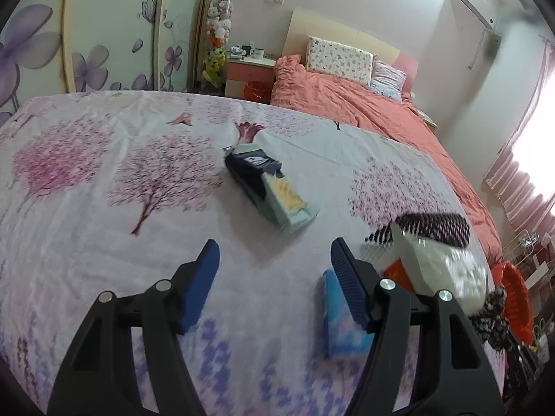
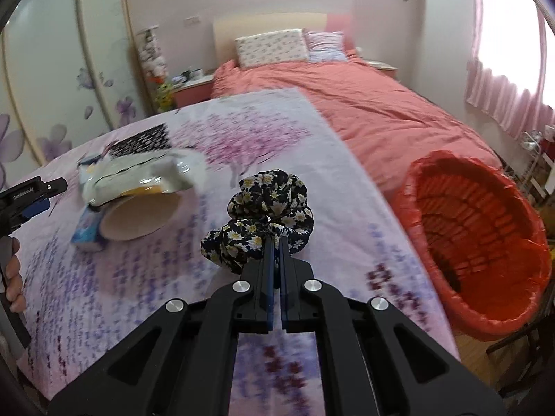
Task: Collect trash
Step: 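Grasp the black floral cloth with the right tool while the left tool grasps the navy box, then carry the floral cloth and navy box over the orange basket with both tools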
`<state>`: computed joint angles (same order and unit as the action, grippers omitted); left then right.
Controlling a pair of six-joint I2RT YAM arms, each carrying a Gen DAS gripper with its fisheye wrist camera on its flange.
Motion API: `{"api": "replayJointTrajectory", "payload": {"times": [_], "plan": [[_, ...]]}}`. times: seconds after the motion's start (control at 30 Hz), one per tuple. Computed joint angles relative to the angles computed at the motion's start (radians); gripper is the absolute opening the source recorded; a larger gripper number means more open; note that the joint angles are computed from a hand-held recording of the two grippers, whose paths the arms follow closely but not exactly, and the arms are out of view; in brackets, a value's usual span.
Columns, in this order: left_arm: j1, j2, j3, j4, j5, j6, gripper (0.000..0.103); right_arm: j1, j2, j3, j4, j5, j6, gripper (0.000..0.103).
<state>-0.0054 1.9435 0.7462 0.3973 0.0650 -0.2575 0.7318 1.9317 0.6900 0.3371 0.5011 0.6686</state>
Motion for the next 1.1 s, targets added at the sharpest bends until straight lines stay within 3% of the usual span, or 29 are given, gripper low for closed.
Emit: {"api": "replayJointTrajectory", "payload": {"times": [0.47,0.8,0.83,0.87,1.1], "plan": [[-0.013,0.286,0.429,-0.262,-0.099,-0.059,0.066,-0.072,0.029,0.012,0.061,-0.045,-0.055,0.003],[-0.006,0.31,0.434,-0.195,-0.081,-0.018,0.031,-0.078,0.087,0.059,0.074,-0.08,-0.068,0.003],[0.002,0.303,0.422,-0.182,-0.065,-0.006,0.02,-0.079,0.085,0.058,0.076,-0.082,-0.066,0.003],[0.015,0.295,0.41,-0.173,-0.025,0.01,0.016,-0.078,0.082,0.054,0.078,-0.082,-0.064,0.003],[0.052,0.228,0.312,-0.126,0.003,0.081,0.01,-0.055,0.035,0.022,0.079,-0.064,-0.045,0.003]]}}
